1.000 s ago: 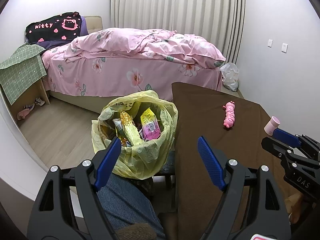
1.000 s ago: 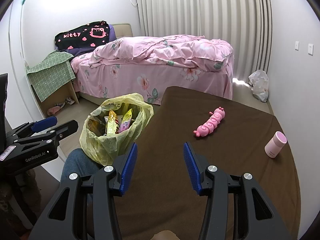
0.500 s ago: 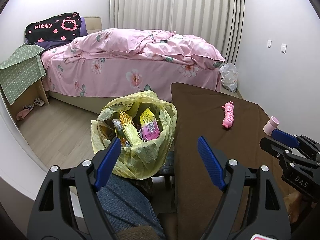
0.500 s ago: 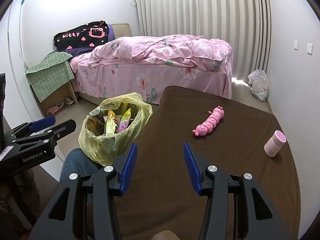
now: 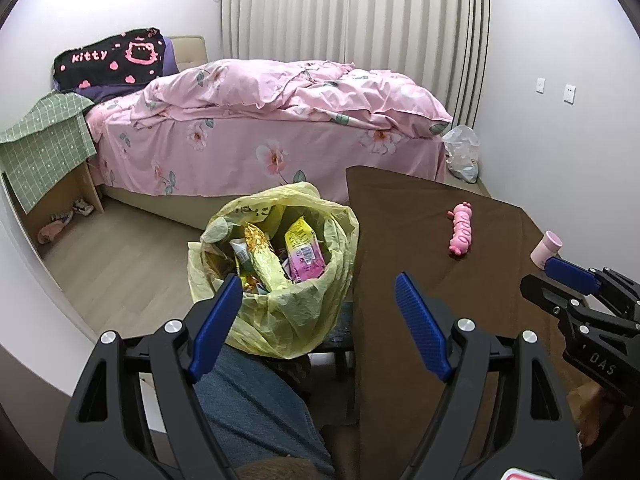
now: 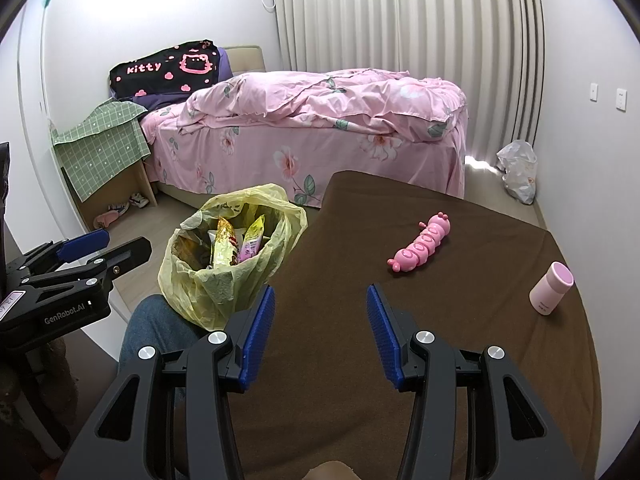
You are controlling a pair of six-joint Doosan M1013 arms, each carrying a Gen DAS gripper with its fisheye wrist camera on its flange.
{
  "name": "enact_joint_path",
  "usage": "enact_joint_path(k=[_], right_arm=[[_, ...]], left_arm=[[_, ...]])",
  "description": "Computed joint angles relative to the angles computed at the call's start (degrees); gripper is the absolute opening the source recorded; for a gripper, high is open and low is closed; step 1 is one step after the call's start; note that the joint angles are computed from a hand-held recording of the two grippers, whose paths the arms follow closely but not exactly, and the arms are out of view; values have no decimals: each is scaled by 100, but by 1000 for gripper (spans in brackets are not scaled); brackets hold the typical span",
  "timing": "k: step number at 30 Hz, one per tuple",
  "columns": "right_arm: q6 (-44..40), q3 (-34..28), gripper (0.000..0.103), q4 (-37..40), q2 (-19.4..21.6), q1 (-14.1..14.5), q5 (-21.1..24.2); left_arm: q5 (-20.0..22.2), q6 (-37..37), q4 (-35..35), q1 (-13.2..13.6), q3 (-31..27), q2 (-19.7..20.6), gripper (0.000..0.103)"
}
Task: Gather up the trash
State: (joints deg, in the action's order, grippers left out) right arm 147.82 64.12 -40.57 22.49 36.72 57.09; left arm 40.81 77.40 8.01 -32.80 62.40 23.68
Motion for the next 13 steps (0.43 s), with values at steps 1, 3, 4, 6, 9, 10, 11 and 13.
enact_joint_path(k=[1, 3, 4, 6, 9, 10, 11, 13], right_arm=[[0, -19, 45, -3, 10, 1, 8], [2, -8, 45, 0, 4, 2, 19], [-7, -11, 45, 14, 10, -1, 23], [-45, 28, 45, 94, -7, -21, 38], [105, 188, 45, 117, -84, -105, 201], [238, 278, 45, 86, -127, -152, 268], [351, 377, 46, 86, -169, -213, 320], [590, 656, 52, 290, -272, -432, 394]], left_arm=[[-12, -48, 79, -13, 13, -9, 75], [-25, -116, 206, -35, 19, -9, 75], [-21, -112, 205, -40, 15, -6, 75], [56, -24, 42, -41, -40, 30, 75], [410, 361, -825, 11, -314, 228, 75], [511, 433, -988, 3, -406, 304, 75], [619, 479, -1053, -48, -532, 420, 76], [819, 514, -966, -184, -755, 622, 81]])
